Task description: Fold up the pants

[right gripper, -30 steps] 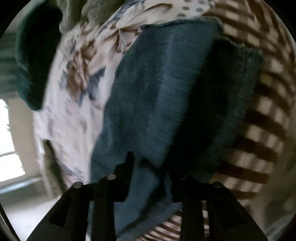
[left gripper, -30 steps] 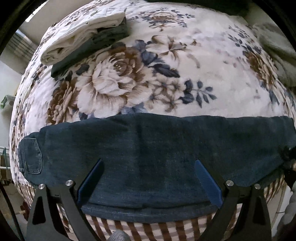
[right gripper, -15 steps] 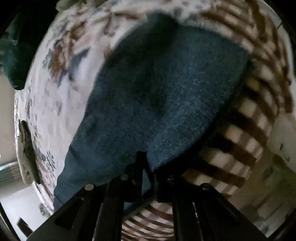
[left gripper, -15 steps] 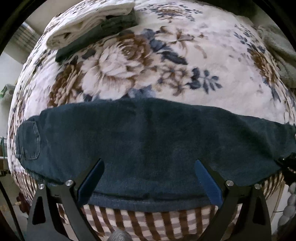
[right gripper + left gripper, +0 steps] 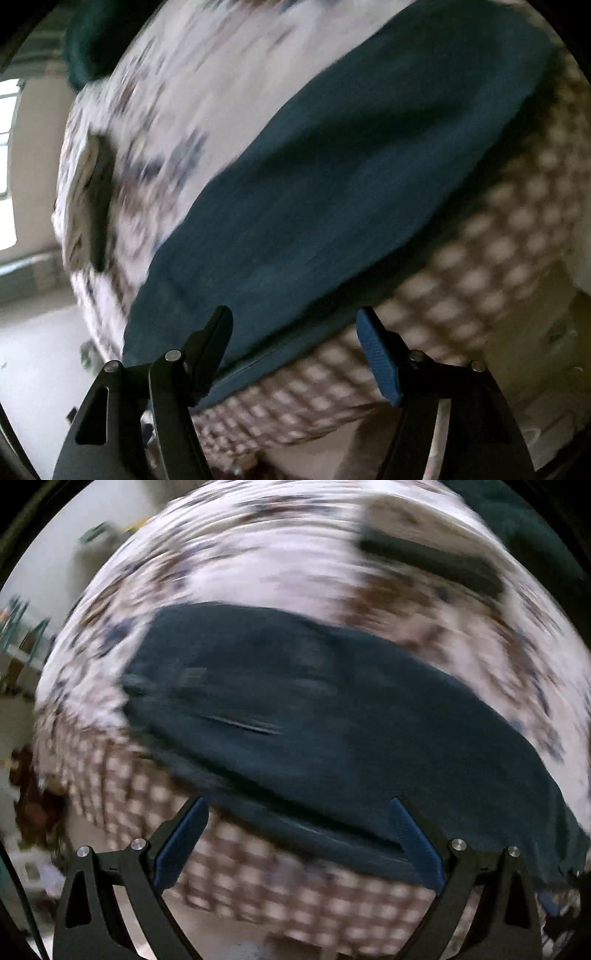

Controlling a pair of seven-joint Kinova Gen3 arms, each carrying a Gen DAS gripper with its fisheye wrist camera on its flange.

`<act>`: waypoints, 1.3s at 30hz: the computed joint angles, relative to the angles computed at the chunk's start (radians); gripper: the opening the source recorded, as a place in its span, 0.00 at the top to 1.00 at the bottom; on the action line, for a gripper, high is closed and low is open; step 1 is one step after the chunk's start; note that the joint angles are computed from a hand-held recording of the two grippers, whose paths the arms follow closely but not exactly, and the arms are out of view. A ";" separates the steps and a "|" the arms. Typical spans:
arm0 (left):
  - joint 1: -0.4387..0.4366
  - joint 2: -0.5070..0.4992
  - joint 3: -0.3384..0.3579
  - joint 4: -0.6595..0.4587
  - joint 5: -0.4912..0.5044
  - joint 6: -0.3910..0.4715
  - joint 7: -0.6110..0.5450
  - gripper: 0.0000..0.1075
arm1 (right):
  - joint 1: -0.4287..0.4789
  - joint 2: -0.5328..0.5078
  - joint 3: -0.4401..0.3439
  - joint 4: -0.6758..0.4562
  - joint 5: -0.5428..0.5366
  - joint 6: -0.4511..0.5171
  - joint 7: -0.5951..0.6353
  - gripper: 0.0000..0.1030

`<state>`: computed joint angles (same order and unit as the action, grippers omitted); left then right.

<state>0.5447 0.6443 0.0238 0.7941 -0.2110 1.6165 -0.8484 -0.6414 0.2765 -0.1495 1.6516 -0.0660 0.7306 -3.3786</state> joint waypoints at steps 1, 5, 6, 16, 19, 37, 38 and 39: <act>-0.019 -0.016 -0.010 0.032 -0.002 -0.016 0.002 0.07 | -0.008 0.035 0.001 -0.026 -0.006 -0.027 -0.002 0.31; -0.136 -0.061 -0.028 0.137 0.011 -0.089 -0.001 0.07 | -0.073 0.147 0.020 -0.117 -0.018 -0.100 -0.087 0.32; -0.163 -0.068 -0.025 0.157 0.026 -0.106 -0.001 0.07 | -0.085 0.165 0.029 -0.126 -0.019 -0.125 -0.104 0.32; -0.425 -0.083 0.000 0.332 0.285 -0.329 0.032 0.11 | -0.183 0.293 0.119 -0.298 0.046 0.089 -0.289 0.87; -0.427 -0.113 -0.010 0.392 0.278 -0.391 0.061 0.45 | -0.192 0.331 0.107 -0.409 0.095 0.211 -0.262 0.93; -0.396 -0.258 -0.003 0.545 0.157 -0.461 0.009 0.80 | -0.197 0.318 0.060 -0.547 0.135 0.426 -0.085 0.96; -0.396 -0.239 -0.005 0.544 0.153 -0.461 0.011 0.79 | -0.177 0.322 0.044 -0.520 0.117 0.392 -0.069 0.96; -0.393 -0.216 -0.005 0.527 0.150 -0.453 0.009 0.79 | -0.172 0.314 0.045 -0.479 0.097 0.352 -0.070 0.95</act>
<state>0.1514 0.4286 0.0188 1.3215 -0.0615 1.1632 -0.8392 -0.8136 0.5910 -0.1040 1.1725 0.0311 1.0824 -3.4485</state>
